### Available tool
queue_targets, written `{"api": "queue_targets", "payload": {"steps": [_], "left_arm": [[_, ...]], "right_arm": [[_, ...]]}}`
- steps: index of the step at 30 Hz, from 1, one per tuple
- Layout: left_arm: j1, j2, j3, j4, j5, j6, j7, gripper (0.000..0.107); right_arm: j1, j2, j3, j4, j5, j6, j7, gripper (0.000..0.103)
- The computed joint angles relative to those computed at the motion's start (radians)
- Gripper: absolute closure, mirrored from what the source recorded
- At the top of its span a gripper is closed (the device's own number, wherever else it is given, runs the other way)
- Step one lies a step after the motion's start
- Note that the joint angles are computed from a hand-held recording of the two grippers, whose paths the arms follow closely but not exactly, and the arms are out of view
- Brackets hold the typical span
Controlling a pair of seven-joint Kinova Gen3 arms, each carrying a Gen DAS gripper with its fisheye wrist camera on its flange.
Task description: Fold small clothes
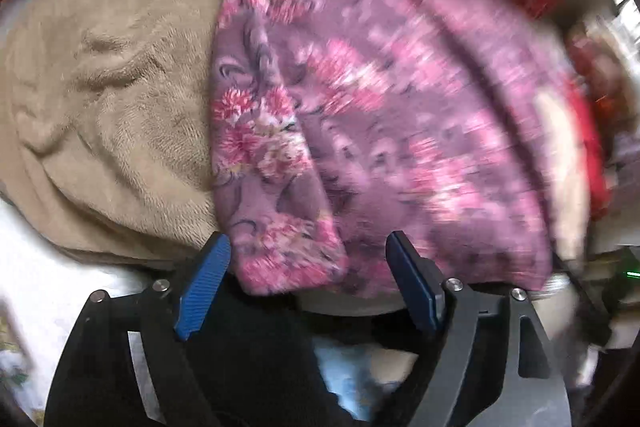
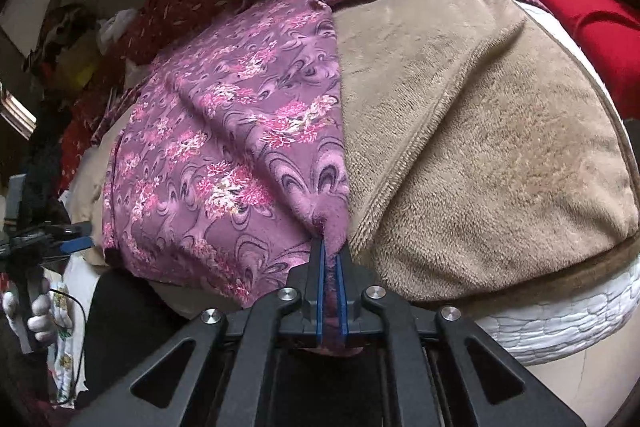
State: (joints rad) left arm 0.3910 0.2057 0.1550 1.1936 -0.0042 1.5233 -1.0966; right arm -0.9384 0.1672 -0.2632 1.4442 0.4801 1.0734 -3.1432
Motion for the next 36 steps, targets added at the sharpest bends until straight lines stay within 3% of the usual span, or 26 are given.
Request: {"api": "queue_targets", "payload": {"steps": [1, 3, 4, 5, 7, 10, 12, 15, 18, 20, 22, 24, 26, 27, 30, 32, 36], "left_arm": [[0.015, 0.028, 0.003, -0.021, -0.024, 0.022, 0.013, 0.029], [-0.011, 0.056, 0.019, -0.025, -0.024, 0.040, 0.030, 0.057], [-0.052, 0.056, 0.040, -0.018, 0.000, 0.041, 0.033, 0.082], [-0.099, 0.042, 0.045, -0.006, 0.041, 0.036, 0.034, 0.092], [-0.191, -0.009, 0.044, 0.021, 0.122, 0.025, 0.032, 0.097], [-0.312, -0.104, -0.002, 0.070, 0.235, 0.023, -0.027, 0.097], [-0.312, -0.128, -0.078, 0.101, 0.250, 0.046, -0.048, 0.097], [-0.312, -0.130, -0.128, 0.182, 0.239, 0.054, -0.040, 0.097], [-0.376, -0.143, -0.137, 0.244, 0.315, 0.047, -0.063, 0.097], [-0.391, -0.158, -0.118, 0.222, 0.325, 0.037, -0.093, 0.097], [-0.354, -0.158, -0.098, 0.142, 0.281, 0.016, -0.107, 0.096], [-0.326, -0.131, -0.065, 0.061, 0.249, -0.012, -0.123, 0.085], [-0.287, -0.106, -0.054, 0.012, 0.225, -0.049, -0.134, 0.051], [-0.264, -0.097, -0.044, 0.005, 0.206, -0.087, -0.130, 0.047], [-0.196, -0.027, -0.022, -0.052, 0.140, -0.135, -0.116, 0.047], [-0.158, 0.033, -0.016, -0.073, 0.127, -0.147, -0.077, 0.047], [-0.108, 0.085, -0.025, -0.072, 0.125, -0.149, -0.028, 0.047]], "right_arm": [[-0.001, 0.000, 0.000, 0.001, 0.002, -0.001, -0.005, 0.096], [-0.001, -0.002, 0.001, 0.004, 0.006, -0.006, -0.005, 0.097], [-0.001, -0.006, 0.000, 0.008, 0.010, -0.012, -0.006, 0.098], [-0.004, -0.016, -0.001, 0.020, 0.024, -0.026, -0.013, 0.099], [-0.005, -0.059, -0.008, 0.065, 0.065, -0.092, -0.049, 0.099], [0.002, -0.125, -0.041, 0.101, 0.153, -0.127, -0.111, 0.100], [0.018, -0.135, -0.053, 0.101, 0.151, -0.116, -0.108, 0.100], [0.138, -0.106, -0.130, 0.097, 0.045, -0.114, -0.043, 0.100], [0.232, -0.017, -0.209, 0.038, -0.077, -0.033, 0.049, 0.099], [0.207, 0.013, -0.176, -0.012, -0.107, 0.029, 0.081, 0.093], [0.124, 0.015, -0.086, -0.067, -0.073, 0.093, 0.087, 0.093], [0.045, 0.011, 0.002, -0.120, 0.008, 0.118, 0.096, 0.092], [0.030, 0.025, 0.035, -0.175, 0.064, 0.111, 0.118, 0.082], [0.029, 0.038, 0.043, -0.199, 0.086, 0.100, 0.130, 0.080], [0.028, 0.107, 0.075, -0.298, 0.108, 0.098, 0.206, 0.071], [0.032, 0.178, 0.103, -0.387, 0.074, 0.154, 0.260, 0.063], [0.049, 0.273, 0.174, -0.466, 0.009, 0.233, 0.270, 0.063]]}}
